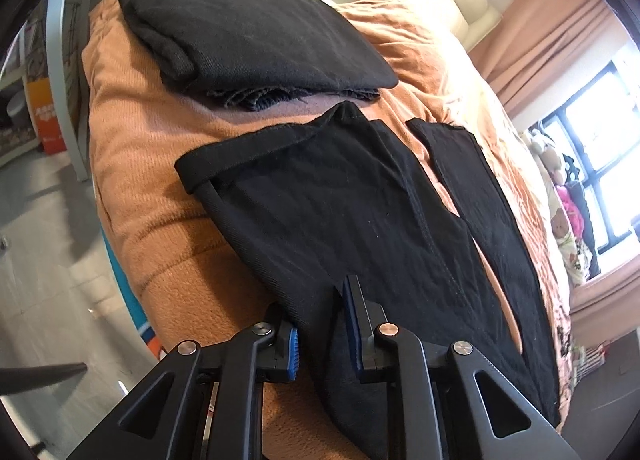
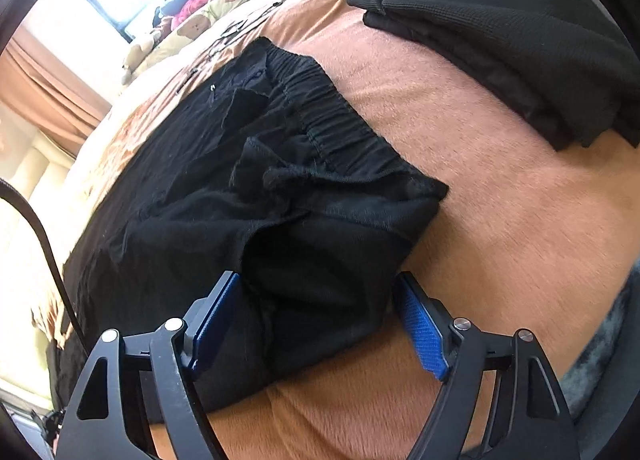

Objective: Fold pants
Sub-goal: 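Lower the left tool to the pant leg while the right tool reaches the waistband, then close the left tool on the pant leg while the right tool grips the waistband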

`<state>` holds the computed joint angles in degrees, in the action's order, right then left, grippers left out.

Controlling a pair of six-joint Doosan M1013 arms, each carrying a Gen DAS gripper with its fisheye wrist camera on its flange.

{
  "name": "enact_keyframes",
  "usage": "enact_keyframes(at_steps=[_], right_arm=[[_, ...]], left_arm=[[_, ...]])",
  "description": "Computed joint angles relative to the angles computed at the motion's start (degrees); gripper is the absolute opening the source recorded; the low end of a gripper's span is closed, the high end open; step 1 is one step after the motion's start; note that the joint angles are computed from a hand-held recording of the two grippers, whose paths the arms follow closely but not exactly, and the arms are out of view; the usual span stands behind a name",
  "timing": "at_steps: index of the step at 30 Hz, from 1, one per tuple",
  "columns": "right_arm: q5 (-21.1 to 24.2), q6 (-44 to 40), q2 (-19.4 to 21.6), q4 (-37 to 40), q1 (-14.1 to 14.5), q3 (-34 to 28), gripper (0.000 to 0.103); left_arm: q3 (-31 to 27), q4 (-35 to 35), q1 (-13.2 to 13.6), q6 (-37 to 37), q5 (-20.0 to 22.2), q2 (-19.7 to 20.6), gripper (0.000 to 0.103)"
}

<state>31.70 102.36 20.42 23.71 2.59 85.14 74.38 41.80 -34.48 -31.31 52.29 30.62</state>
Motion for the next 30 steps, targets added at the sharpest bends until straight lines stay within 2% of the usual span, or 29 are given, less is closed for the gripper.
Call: enact_keyframes(at_steps=[1,3,5,6,7,8,9,10,11,15,21,26,30], right_arm=[[-0.6,-2.0,0.1,2.4,-0.4,0.1,0.076],[-1.6,-7.1,0.2,8.5,-0.9,0.6,0.065],[-2.4,-11.0,0.2,12.6,-1.3,1.3,0.057],[-2.7,-12.9,0.1,14.5,-1.5,1.7,0.052],[-2.9,-15.8,0.0,17.5,-1.8,2.3,0.048],[-2.6,-19.5,-0.2,21.6,-2.2,2.9,0.037],[-2.3,-24.0,-0.4,27.2,-2.9,3.6,0.019],[-2.1,-27.9,-0.5,32.2,-3.5,4.1,0.01],[-1.7,-30.2,-0.6,35.1,-4.0,4.5,0.005],[-2.2,-40.0,-2.3,45.9,-5.4,6.6,0.002],[-4.9,-45.2,-4.6,50.0,-5.5,7.6,0.001],[-5.7,-51.7,-6.3,58.0,-6.0,8.5,0.0],[-6.0,-56.5,-6.5,63.1,-6.0,8.6,0.0]], left_arm=[[0.3,0.1,0.0,-0.7,-0.6,-0.1,0.02],[0.8,0.5,0.0,-2.2,-1.4,-0.1,0.02],[1.0,0.9,0.0,-2.9,-1.4,-0.2,0.02],[1.0,0.9,0.0,-3.4,-1.2,-0.2,0.016],[0.8,0.7,0.0,-3.8,0.1,-0.1,0.005],[0.8,1.2,-0.1,-4.7,0.3,-0.2,0.004],[0.9,1.9,-0.2,-5.6,0.2,-0.3,0.003],[0.7,2.5,-0.3,-5.9,0.5,-0.3,0.002],[0.3,3.3,-0.5,-5.7,1.3,-0.2,0.002],[-0.7,6.5,-0.9,-7.0,2.2,-0.5,0.002],[-2.7,11.4,-1.5,-7.1,3.4,-0.9,0.001],[-3.7,15.3,-1.7,-7.7,3.7,-1.7,0.001],[-5.7,16.2,-1.4,-5.3,4.6,-1.4,0.001]])
